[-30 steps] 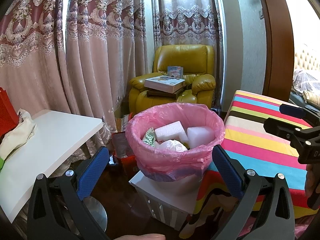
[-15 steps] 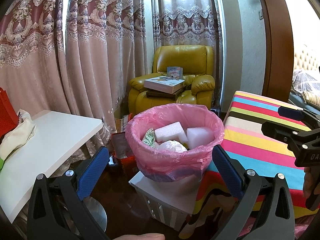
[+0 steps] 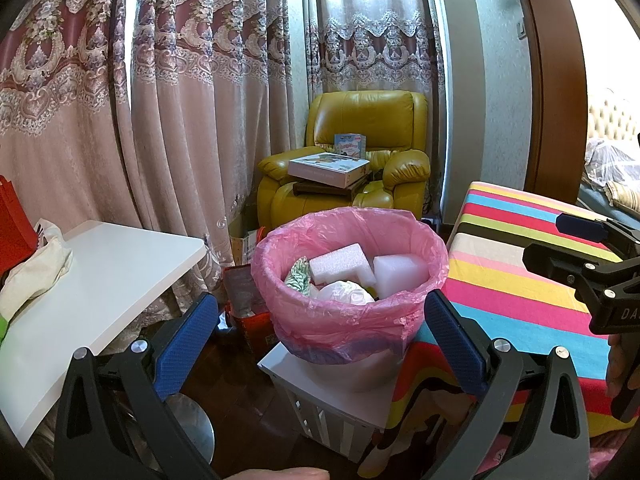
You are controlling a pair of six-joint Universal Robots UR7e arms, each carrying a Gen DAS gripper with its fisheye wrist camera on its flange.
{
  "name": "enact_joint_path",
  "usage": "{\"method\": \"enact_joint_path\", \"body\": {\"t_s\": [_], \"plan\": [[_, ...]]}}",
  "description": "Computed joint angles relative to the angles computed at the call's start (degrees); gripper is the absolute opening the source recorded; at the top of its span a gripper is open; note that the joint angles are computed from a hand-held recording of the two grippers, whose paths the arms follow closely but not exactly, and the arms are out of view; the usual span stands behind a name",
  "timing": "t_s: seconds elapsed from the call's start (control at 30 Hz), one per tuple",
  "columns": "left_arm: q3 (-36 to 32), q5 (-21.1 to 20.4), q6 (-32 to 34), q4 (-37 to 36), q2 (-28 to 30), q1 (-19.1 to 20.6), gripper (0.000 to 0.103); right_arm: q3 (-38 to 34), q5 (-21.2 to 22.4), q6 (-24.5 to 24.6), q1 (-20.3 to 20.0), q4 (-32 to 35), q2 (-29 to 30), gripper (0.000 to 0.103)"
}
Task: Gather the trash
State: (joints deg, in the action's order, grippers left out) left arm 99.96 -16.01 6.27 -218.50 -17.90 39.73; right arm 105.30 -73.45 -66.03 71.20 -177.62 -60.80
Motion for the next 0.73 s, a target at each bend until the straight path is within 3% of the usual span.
{"method": "enact_joint_path", "body": {"t_s": [0.4, 0.73], "plan": [[-0.5, 0.8, 0.1, -0.7, 0.3, -0.2, 0.097, 0.0, -0.4, 0.2, 0.2, -0.2, 0.1, 0.099], [1.0, 0.5, -8.3, 6.5, -1.3, 0.8, 0.097, 1.1, 0.4, 0.3, -1.2, -1.2, -0.2, 0.099]]}}
